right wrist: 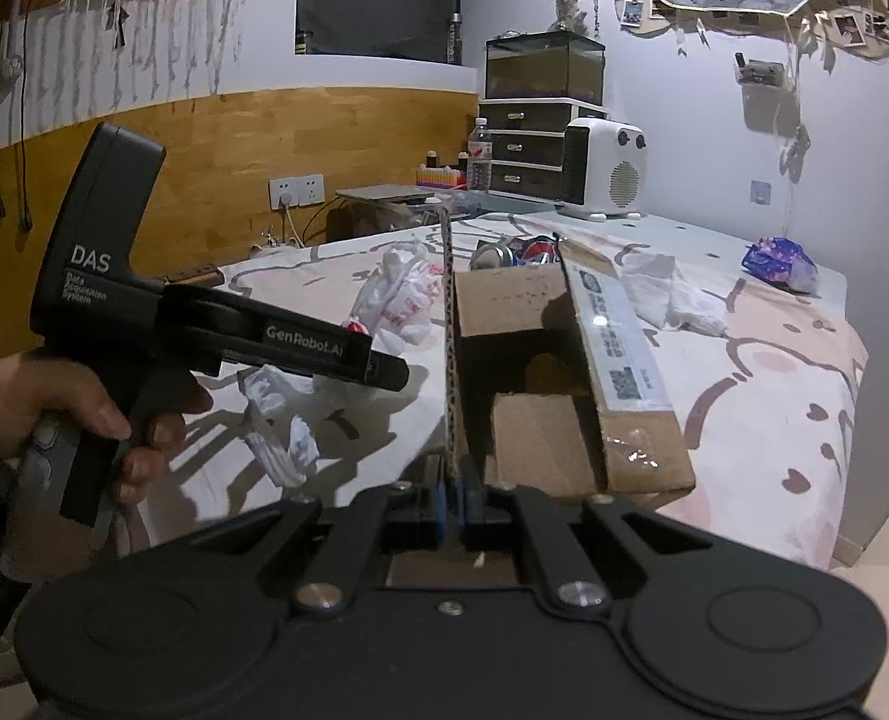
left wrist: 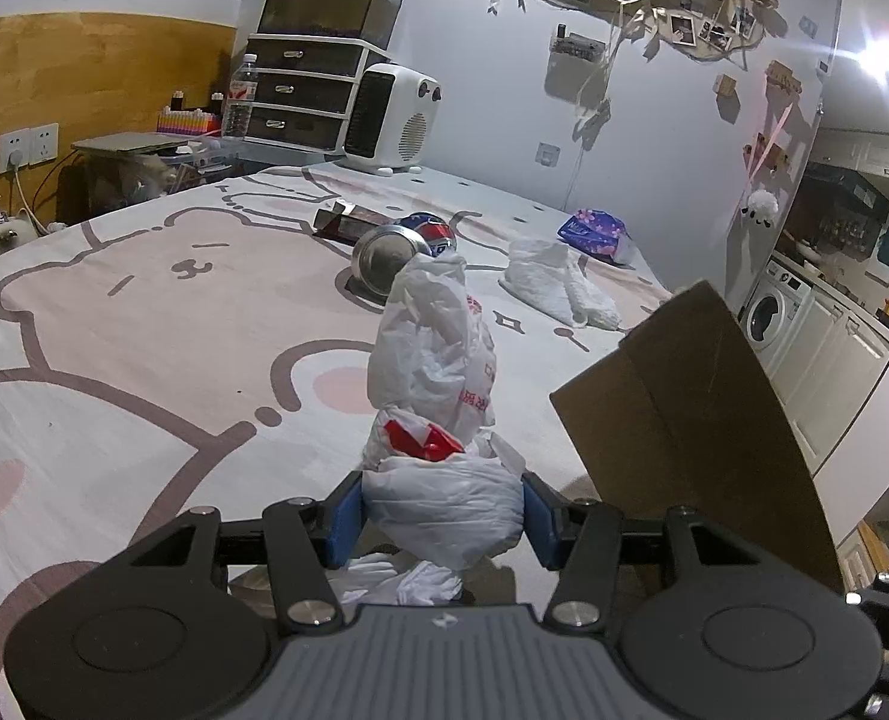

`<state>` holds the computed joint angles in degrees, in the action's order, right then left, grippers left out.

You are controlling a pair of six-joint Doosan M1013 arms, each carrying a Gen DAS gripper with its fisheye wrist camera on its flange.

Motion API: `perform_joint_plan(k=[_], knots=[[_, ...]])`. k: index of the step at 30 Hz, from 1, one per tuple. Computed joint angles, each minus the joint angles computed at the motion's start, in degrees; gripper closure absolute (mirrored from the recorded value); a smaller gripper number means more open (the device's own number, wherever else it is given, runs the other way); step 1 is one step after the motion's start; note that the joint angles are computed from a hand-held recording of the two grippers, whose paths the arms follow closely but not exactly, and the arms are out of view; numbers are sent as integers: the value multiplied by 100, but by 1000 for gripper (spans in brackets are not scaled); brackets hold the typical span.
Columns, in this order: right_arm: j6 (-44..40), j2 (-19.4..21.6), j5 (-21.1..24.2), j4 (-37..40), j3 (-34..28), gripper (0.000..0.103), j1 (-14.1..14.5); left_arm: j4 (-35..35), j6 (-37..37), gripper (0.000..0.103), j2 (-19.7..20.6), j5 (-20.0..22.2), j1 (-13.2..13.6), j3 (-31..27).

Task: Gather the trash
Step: 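Lift and turn the brown parcel box with right tool while left tool holds the bag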

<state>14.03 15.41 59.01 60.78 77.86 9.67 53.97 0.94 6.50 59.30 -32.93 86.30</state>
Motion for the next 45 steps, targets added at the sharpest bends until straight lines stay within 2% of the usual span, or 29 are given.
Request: perform_joint_plan(k=[6, 9, 13, 17, 19, 21, 24, 27, 29, 31, 32, 33, 37, 39, 41, 44, 45], knots=[[562, 211, 399, 315, -302, 100, -53, 72, -26, 48, -21, 96, -33, 2], [623, 239, 405, 484, -376, 100, -54, 169, -73, 48, -44, 168, -79, 7], [1084, 370, 798, 836, -538, 100, -128, 249, -136, 48, -70, 231, -118, 18], [1960, 599, 1370, 1309, -740, 100, -226, 284, -147, 48, -87, 342, -149, 24], [2693, 797, 1784, 1661, -880, 100, -306, 287, -153, 48, -97, 385, -160, 31], [3428, 956, 1985, 1865, -978, 100, -368, 286, -147, 48, -95, 408, -170, 25], [4046, 1020, 1751, 2040, -915, 98, -427, 253, -87, 48, -72, 380, -168, -8], [4090, 898, 1086, 1876, -782, 90, -461, 210, 11, 48, -21, 298, -163, -68], [4085, 869, 941, 1739, -797, 89, -476, 189, 76, 48, 16, 249, -154, -114], [3960, 773, 585, 1368, -794, 79, -451, 176, 156, 48, 57, 166, -150, -167], [3892, 727, 345, 1122, -795, 64, -422, 170, 196, 48, 75, 124, -150, -185], [3825, 664, 100, 868, -761, 56, -393, 151, 256, 48, 101, 79, -148, -215], [3859, 523, -586, 145, -684, 54, -349, 42, 423, 48, 184, -88, -130, -291], [3835, 482, -744, -75, -677, 52, -363, -5, 481, 48, 210, -165, -124, -308], [3599, 432, -760, 44, -615, 49, -422, -34, 501, 48, 218, -215, -121, -308], [2919, 273, -894, 241, -431, 38, -432, -36, 483, 48, 202, -266, -129, -275], [2650, 249, -847, 282, -406, 31, -417, -30, 477, 48, 192, -280, -132, -258]])
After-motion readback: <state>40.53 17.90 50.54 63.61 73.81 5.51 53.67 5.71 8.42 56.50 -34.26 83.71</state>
